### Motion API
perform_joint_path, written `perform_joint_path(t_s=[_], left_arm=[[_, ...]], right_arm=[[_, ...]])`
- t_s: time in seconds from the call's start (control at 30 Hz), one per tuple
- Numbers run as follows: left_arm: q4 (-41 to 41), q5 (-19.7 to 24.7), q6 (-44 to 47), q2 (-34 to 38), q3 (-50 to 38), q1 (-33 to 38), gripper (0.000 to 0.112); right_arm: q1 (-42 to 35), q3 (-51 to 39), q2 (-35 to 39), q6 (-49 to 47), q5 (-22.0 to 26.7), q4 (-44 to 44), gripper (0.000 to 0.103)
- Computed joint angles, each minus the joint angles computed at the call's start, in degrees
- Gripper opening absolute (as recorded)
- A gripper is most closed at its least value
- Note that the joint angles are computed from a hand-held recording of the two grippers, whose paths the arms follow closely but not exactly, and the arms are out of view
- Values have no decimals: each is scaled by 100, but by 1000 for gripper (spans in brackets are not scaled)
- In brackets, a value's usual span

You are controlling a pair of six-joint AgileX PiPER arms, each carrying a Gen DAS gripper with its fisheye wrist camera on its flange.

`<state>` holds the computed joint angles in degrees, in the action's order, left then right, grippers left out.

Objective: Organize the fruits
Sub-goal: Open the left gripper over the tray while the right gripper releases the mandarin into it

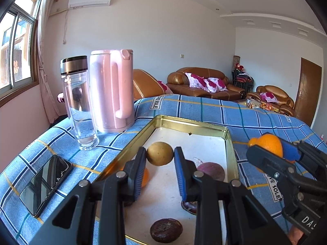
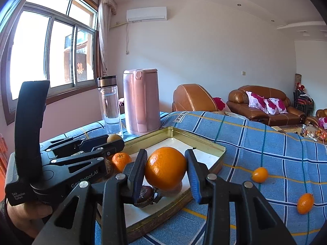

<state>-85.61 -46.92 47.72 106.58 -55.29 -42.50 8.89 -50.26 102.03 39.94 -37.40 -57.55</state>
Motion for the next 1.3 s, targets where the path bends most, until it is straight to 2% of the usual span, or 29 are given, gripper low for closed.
perform_joint_path(t_s=[0.5, 1.3], left_arm=[[-239, 536, 245, -4, 156, 436, 29], [-630, 698, 713, 232, 31, 514, 29]], right_arm=[[345, -288, 333, 343, 295, -307, 40], [555, -665, 670, 1148, 653, -1184, 41]])
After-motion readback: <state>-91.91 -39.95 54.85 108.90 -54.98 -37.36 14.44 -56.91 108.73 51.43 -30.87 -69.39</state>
